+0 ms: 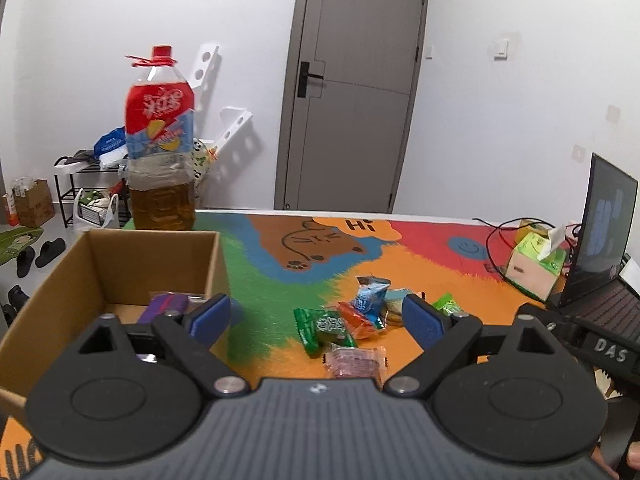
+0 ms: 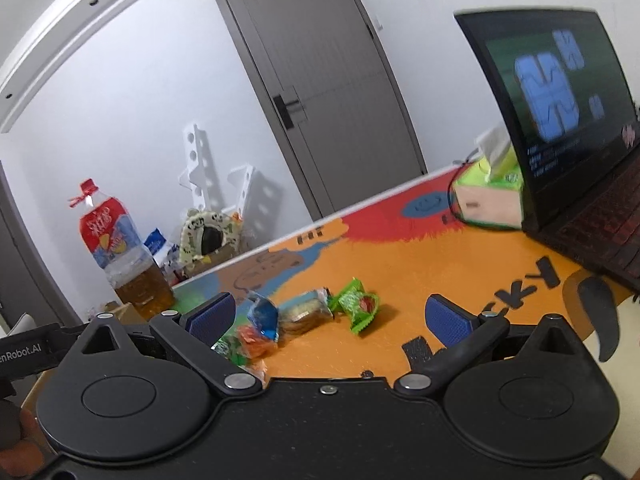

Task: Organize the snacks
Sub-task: 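Move both tools back to the snack pile, then grasp the purple-filled clear pack with left tool while right tool grasps green candy bag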

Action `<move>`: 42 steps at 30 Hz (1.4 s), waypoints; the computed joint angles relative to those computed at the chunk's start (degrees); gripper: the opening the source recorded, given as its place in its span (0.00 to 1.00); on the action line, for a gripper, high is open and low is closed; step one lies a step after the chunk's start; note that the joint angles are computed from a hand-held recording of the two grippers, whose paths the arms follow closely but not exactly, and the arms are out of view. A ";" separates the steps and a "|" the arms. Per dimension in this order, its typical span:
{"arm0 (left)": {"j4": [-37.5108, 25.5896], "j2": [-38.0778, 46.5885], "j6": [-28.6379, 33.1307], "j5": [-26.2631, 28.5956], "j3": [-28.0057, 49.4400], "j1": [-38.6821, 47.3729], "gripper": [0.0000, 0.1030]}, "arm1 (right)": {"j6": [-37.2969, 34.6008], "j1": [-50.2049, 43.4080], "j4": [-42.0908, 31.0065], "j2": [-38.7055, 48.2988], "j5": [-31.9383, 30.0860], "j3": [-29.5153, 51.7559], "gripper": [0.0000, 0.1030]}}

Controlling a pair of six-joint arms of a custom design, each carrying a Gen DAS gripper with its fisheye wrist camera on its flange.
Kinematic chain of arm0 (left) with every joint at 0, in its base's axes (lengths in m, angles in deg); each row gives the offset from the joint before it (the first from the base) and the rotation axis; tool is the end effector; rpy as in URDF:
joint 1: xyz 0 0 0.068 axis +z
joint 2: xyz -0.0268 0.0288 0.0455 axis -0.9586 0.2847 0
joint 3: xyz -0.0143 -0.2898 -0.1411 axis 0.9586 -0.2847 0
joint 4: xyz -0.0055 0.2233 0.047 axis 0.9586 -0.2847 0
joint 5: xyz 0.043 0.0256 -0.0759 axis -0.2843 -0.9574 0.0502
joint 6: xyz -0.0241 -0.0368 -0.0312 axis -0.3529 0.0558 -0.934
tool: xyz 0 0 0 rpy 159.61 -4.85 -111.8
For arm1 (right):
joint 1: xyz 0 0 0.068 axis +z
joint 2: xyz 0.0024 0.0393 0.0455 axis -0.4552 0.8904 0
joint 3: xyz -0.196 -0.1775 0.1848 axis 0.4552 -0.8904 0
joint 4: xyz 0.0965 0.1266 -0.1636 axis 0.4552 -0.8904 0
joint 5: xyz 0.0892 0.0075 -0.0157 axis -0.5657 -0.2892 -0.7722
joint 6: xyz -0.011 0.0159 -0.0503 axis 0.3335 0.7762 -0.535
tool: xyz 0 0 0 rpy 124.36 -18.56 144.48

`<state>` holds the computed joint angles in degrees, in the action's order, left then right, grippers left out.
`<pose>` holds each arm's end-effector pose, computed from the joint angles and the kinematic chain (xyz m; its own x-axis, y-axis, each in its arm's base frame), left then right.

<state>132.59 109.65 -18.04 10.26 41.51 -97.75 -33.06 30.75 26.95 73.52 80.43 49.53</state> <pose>0.1854 -0.0765 0.1949 -0.4794 -0.0159 -0.8774 0.1591 0.9817 -0.1048 0.1651 0.2129 0.1448 -0.3875 0.4195 -0.8209 0.1161 0.9056 0.4080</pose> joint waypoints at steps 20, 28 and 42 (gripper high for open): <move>6.31 21.34 -2.24 -1.92 7.14 -4.25 0.87 | -8.62 -12.35 -1.82 3.58 -15.42 4.83 0.94; 3.84 28.37 -2.80 -2.92 10.78 -3.87 0.83 | -9.11 -14.16 0.95 6.42 -18.50 4.91 0.94; 5.43 27.06 -3.07 4.02 9.93 -0.13 0.36 | -12.57 -16.80 -7.10 5.79 -20.53 10.97 0.86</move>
